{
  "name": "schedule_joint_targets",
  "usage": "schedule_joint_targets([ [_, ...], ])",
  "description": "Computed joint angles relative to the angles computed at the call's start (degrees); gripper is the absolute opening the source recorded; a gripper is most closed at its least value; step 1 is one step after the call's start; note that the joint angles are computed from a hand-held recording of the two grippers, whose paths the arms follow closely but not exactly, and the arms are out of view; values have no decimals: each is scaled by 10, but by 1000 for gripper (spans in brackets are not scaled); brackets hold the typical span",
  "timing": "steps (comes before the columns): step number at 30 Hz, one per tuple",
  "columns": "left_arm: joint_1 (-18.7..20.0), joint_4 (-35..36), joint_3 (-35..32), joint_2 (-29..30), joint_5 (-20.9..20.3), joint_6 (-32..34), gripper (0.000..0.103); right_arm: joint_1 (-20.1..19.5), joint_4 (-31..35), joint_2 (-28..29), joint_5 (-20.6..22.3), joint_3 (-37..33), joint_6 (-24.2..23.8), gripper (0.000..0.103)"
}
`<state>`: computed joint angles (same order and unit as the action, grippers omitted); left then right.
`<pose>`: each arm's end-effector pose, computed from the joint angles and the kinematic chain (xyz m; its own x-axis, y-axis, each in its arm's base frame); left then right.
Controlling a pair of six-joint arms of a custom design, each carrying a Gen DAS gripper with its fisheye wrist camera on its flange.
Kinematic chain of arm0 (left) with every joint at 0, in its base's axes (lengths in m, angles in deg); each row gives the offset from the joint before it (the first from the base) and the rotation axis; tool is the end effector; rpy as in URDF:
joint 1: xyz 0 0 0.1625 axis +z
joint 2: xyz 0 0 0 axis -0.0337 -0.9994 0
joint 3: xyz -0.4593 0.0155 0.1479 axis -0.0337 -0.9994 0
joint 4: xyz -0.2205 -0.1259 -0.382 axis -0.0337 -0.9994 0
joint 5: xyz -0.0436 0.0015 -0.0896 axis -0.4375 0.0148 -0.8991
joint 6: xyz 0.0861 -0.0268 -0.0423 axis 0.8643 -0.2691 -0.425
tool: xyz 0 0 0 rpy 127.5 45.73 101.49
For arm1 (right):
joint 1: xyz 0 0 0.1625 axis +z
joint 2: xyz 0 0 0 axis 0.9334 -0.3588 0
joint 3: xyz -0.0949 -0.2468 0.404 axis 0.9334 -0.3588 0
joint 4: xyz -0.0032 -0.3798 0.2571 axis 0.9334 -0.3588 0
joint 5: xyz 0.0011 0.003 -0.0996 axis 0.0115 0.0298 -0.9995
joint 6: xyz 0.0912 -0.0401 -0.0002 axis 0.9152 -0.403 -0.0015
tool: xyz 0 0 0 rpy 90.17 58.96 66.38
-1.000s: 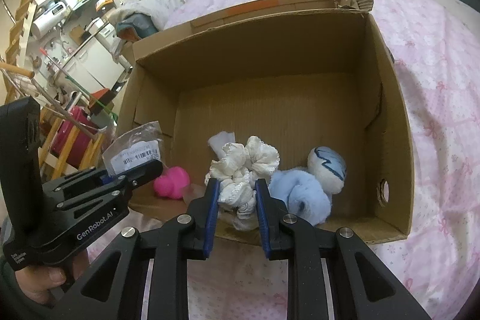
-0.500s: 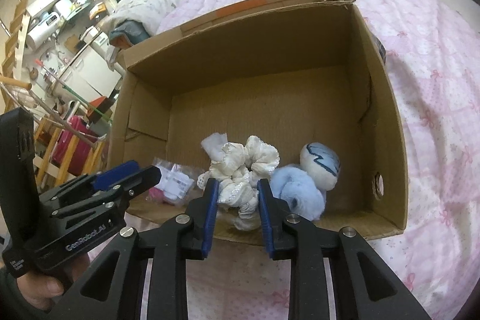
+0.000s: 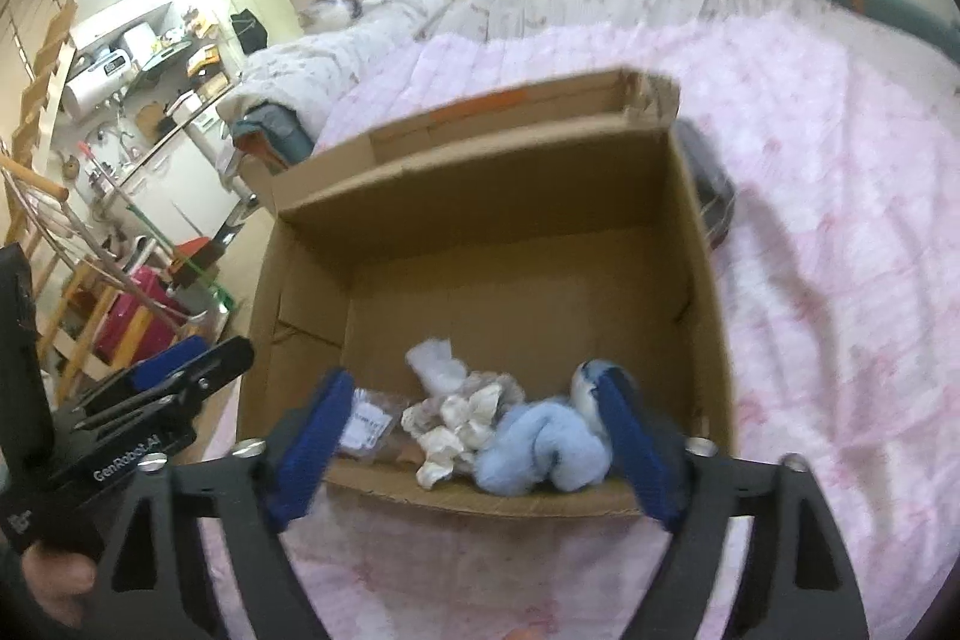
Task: Organize soft objects
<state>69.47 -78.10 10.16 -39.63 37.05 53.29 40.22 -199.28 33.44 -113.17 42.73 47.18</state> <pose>-0.0924 -0.7746 0.3664 -0.7428 -0.1617 -0.6497 0.3795 0.6978 -0.6075 0.3926 -0.8286 0.0420 -0.8519 -0.3230 0.4122 -0.4954 0.7522 -0.4345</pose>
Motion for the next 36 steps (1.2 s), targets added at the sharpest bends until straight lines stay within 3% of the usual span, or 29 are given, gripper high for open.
schedule_joint_targets([
  [3,-7,-4,13,-16,3,-9,96,10,-34,-11,-14,16,-19,103],
  [8,-24,-14,55,-57,15,-2,101,23,-81,-41,-38,61,-32,103],
  [10,-31,-17,74,-73,10,-8,101,27,-103,-58,-42,90,-29,103],
  [14,-48,-41,113,-96,42,-12,101,30,-149,-80,-56,136,-32,103],
  [18,-53,-51,149,-111,44,-22,101,38,-198,-84,-100,170,-64,103],
  [21,-49,-124,173,-102,45,34,102,39,-213,-87,-109,189,-65,103],
  [23,-47,-124,166,-90,64,39,102,41,-226,-87,-116,195,-62,103],
  [27,-40,-93,165,-103,13,5,102,41,-229,-85,-116,202,-50,103],
  [30,-42,-99,167,-97,14,21,102,45,-238,-75,-128,195,-75,103],
  [36,-38,-101,163,-92,7,19,102,41,-209,-71,-135,185,-55,103],
])
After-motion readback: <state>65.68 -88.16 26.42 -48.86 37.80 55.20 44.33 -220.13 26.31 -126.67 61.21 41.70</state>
